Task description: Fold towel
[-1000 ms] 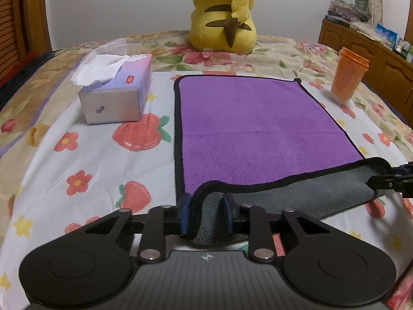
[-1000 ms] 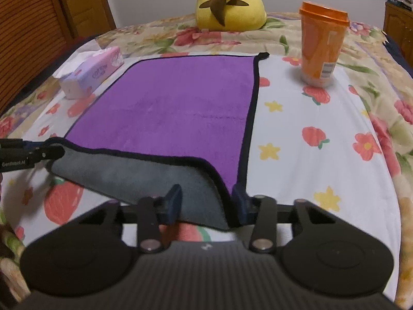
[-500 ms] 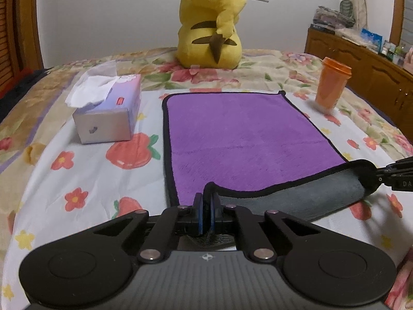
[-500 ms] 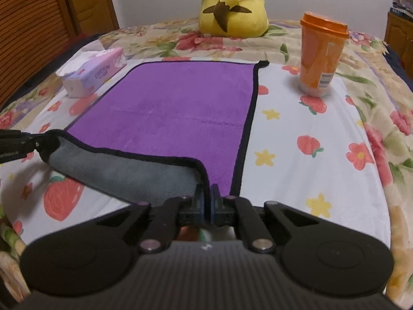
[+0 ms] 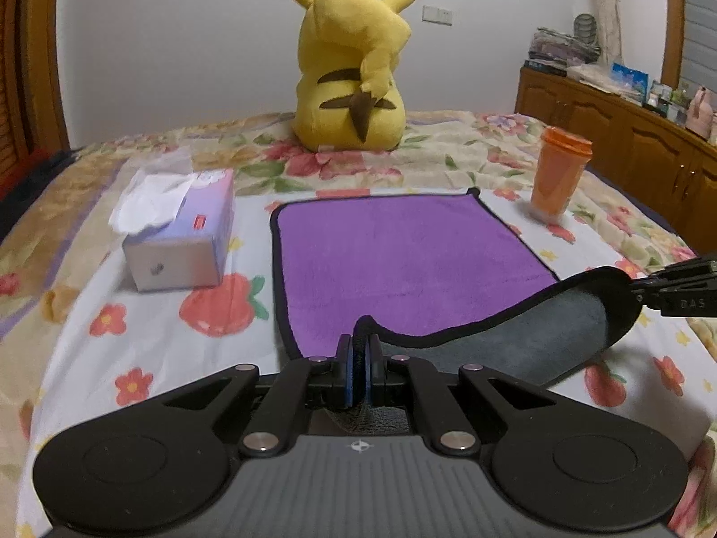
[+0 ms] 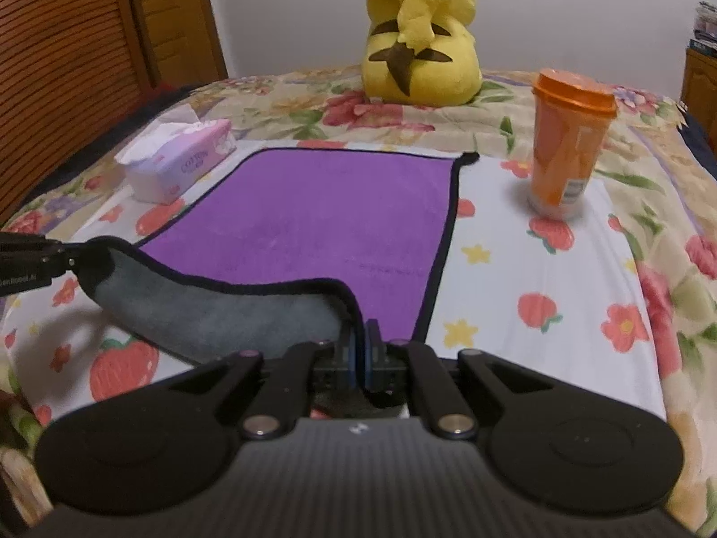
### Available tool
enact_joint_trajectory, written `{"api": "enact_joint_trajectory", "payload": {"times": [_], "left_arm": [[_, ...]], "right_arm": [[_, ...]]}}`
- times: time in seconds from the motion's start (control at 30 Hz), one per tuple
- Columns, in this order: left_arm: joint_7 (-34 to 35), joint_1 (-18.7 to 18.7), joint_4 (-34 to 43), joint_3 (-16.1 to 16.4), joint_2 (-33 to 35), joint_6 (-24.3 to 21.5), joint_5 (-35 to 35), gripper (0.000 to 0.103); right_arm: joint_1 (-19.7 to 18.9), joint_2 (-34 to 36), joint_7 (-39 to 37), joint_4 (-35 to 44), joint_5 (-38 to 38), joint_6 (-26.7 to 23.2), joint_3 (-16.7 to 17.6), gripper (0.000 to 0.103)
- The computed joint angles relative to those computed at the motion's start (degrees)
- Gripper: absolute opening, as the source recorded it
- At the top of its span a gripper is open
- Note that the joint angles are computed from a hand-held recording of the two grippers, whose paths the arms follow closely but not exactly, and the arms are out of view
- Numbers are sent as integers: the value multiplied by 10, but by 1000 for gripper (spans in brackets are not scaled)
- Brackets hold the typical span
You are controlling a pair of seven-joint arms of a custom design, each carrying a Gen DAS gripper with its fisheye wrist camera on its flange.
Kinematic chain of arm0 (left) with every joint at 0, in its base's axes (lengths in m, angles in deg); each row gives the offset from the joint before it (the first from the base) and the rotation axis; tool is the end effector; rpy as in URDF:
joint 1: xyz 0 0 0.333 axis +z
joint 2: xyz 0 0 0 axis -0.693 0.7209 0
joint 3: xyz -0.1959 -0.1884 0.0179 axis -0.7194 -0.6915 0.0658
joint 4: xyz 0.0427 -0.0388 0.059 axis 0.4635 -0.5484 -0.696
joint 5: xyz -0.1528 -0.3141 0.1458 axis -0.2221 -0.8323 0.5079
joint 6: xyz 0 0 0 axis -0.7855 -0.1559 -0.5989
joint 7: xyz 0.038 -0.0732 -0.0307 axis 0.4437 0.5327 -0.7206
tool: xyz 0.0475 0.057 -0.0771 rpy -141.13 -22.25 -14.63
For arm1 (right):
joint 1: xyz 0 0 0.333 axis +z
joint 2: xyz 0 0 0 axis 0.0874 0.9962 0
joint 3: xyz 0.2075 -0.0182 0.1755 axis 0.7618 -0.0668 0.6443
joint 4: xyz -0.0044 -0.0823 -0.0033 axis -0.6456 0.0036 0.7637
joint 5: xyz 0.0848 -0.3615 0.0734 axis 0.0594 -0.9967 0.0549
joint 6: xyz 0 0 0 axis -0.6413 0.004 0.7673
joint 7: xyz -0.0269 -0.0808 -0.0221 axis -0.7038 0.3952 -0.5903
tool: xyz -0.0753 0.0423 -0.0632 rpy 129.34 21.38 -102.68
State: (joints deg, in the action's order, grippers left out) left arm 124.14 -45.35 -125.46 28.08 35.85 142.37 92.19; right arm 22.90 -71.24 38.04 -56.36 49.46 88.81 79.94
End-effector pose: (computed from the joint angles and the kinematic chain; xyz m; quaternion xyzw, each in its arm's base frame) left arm 0.3372 -0.1158 0.4803 -0.6462 0.6188 -0.3200 0.3116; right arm 0.4703 0.0686 0.4770 -0.8060 0.4245 -0.1339 0.3902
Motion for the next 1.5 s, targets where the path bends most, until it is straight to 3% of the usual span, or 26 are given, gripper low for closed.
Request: {"api": "enact_joint_trajectory", "payload": {"times": [0.5, 0.93, 1.17, 1.37, 1.5], "left_arm": [[18, 42, 50, -14, 45, 41, 33, 8], [36, 122, 115, -40, 139, 102, 55, 8], [40, 169, 152, -66, 178, 124, 73, 8], [16, 249, 183, -126, 201, 151, 87, 8], [12, 271, 208, -141, 222, 148, 95, 8]], "right_arm": [[8, 23, -42, 51, 21, 2, 3, 4], [-5, 89, -74, 124, 56, 19, 24, 4], [-17, 126, -87, 162, 72, 31, 41, 4], [-27, 162, -79, 202, 76, 47, 58, 4], [-33, 188, -77, 234, 86, 56, 70, 4]]}}
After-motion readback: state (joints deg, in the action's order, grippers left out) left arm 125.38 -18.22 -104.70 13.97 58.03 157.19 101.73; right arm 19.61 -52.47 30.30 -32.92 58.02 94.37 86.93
